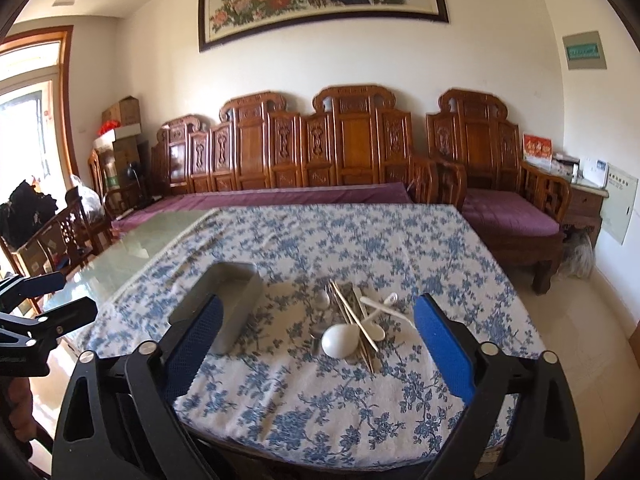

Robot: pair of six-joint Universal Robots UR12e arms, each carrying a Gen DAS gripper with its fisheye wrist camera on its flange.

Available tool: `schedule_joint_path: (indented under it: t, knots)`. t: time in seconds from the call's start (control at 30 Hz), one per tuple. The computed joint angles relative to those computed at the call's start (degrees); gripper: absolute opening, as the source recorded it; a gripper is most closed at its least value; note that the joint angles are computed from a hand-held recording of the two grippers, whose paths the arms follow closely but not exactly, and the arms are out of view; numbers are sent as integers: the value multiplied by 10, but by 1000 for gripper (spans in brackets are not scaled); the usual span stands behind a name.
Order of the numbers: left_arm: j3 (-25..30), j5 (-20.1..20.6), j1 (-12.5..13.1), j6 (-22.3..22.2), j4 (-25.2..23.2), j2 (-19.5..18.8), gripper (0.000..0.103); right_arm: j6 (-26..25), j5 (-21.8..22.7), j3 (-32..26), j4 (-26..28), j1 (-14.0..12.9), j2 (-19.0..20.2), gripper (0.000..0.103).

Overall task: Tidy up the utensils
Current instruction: 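Move both grippers forward over the utensil pile, then grasp a wooden chopstick with the right gripper while the left gripper grasps a metal spoon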

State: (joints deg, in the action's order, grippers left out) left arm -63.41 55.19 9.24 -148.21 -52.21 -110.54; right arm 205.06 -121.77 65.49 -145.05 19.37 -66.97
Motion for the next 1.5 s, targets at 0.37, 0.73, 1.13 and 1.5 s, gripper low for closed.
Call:
schedule_joint_path:
  t: [0.37, 0.73, 1.13, 1.5]
  knots:
    - [65, 43, -34, 55, -60, -52, 97, 16, 123, 2, 27, -58, 21, 71]
    - [149, 35, -61, 76, -150, -113, 97, 1, 241, -32, 91, -114, 68, 36]
    - [198, 63, -83, 69, -188, -160, 83, -83, 319, -82, 150, -139, 118, 21]
    - [216, 91, -97, 53, -210, -181, 82, -90, 349, -87, 148, -146, 129, 6]
